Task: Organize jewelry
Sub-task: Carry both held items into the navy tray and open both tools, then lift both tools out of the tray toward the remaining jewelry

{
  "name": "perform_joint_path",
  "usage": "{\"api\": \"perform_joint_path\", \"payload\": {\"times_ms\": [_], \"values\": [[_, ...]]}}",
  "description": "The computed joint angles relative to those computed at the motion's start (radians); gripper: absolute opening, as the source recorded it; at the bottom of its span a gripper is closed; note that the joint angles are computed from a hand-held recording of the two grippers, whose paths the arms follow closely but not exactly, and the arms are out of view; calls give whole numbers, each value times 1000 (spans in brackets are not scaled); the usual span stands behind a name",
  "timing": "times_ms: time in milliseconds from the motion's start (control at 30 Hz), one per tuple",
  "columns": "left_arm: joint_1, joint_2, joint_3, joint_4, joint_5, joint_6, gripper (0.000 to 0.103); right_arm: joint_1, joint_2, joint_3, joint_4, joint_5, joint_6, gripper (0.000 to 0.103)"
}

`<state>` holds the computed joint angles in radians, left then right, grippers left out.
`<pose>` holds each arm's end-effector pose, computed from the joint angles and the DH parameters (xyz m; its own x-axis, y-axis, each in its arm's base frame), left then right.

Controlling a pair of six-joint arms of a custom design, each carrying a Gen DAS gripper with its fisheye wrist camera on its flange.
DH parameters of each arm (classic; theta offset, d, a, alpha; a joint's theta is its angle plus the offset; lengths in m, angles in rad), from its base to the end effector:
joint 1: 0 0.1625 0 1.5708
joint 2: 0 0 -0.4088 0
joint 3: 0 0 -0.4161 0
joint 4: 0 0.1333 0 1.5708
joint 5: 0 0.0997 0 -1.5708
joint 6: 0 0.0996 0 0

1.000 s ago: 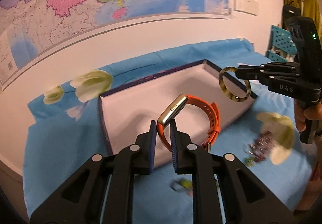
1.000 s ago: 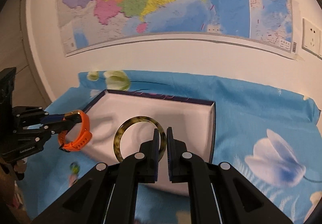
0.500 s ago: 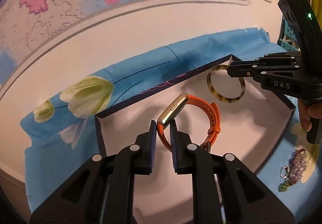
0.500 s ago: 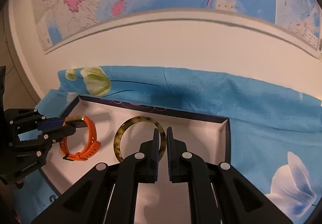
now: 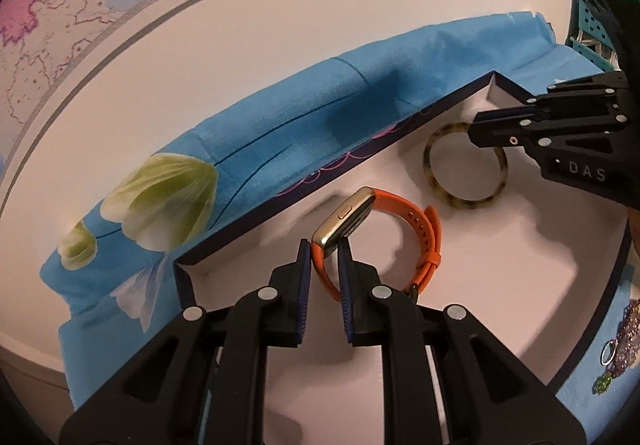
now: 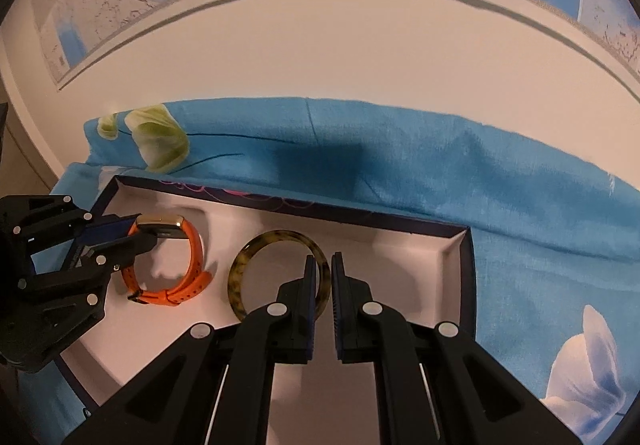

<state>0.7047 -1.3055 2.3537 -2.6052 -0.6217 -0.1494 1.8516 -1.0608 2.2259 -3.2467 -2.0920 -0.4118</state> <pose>-0.1764 -0.4313 0.1371 -0.4780 0.3495 -0.8058 0.6984 0.7077 -0.1073 0.2170 -0.4505 0.1103 -0.7287 -0.3414 0.5937 -0.5821 0.7655 -0.2741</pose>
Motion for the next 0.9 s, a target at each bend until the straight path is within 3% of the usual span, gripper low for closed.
{"api": "perform_joint_path", "payload": {"times_ms": [167,267,333,367,467,600,767,900], "values": [[-6,19,-9,-1,27,-28,17,0,-6,18,-50,6,-3,14],[-32,-12,26,-39,59,-55,19,-2,-56,69,-82,63,-14,19],[-65,-60,66,-60,88,-89,38,1,-103,115,-103,98,-46,26],[-82,-86,84,-65,104,-106,39,4,-145,152,-112,125,-70,32],[-165,-192,160,-49,146,-176,45,4,-265,252,-96,188,-124,33],[-303,-377,261,93,173,-331,55,-5,-421,384,-61,223,-191,34],[-458,-609,336,411,135,-583,65,-35,-596,506,44,244,-242,34],[-567,-727,384,607,90,-779,66,-42,-638,578,42,230,-269,34]]}}
